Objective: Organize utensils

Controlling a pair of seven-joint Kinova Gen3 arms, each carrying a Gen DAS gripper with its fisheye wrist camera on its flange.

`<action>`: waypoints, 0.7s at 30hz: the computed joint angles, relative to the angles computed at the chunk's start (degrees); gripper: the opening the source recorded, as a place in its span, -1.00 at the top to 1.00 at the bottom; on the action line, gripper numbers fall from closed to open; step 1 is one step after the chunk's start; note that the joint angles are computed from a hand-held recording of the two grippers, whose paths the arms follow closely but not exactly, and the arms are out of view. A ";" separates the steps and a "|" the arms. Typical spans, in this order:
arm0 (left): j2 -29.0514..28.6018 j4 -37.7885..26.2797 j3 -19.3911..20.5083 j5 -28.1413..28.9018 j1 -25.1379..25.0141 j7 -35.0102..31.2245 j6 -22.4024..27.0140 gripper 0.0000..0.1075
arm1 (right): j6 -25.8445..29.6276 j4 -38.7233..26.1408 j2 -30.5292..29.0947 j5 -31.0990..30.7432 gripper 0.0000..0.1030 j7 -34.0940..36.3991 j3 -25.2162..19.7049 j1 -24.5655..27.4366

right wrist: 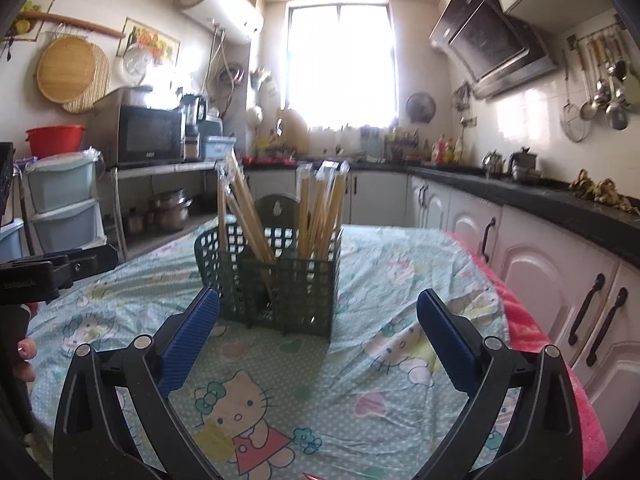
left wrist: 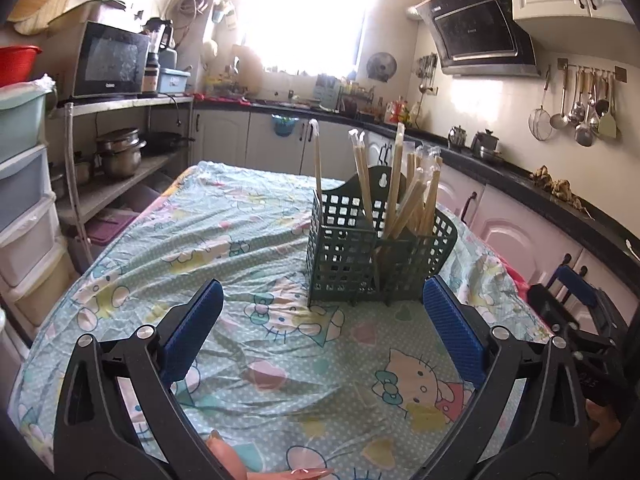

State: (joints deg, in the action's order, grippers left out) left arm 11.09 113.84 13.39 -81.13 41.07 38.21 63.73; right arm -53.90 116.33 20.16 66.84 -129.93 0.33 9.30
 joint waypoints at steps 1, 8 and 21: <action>0.15 0.16 0.00 -0.34 0.24 0.75 0.58 -0.72 | -1.11 0.73 0.11 -1.34 -0.87 0.75 -0.02 0.41; 1.35 0.95 0.24 -2.11 1.36 3.78 3.06 -0.72 | -5.15 4.98 0.56 -9.90 -0.87 8.16 -0.48 1.17; 2.04 0.87 0.14 -3.00 2.03 4.34 4.29 -0.72 | -5.18 4.95 0.70 -9.24 -0.87 8.02 -0.89 1.63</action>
State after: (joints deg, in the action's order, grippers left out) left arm 13.13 114.71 13.52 -84.13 43.10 42.55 68.02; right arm -59.08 121.28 20.86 57.59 -121.91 -0.56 10.93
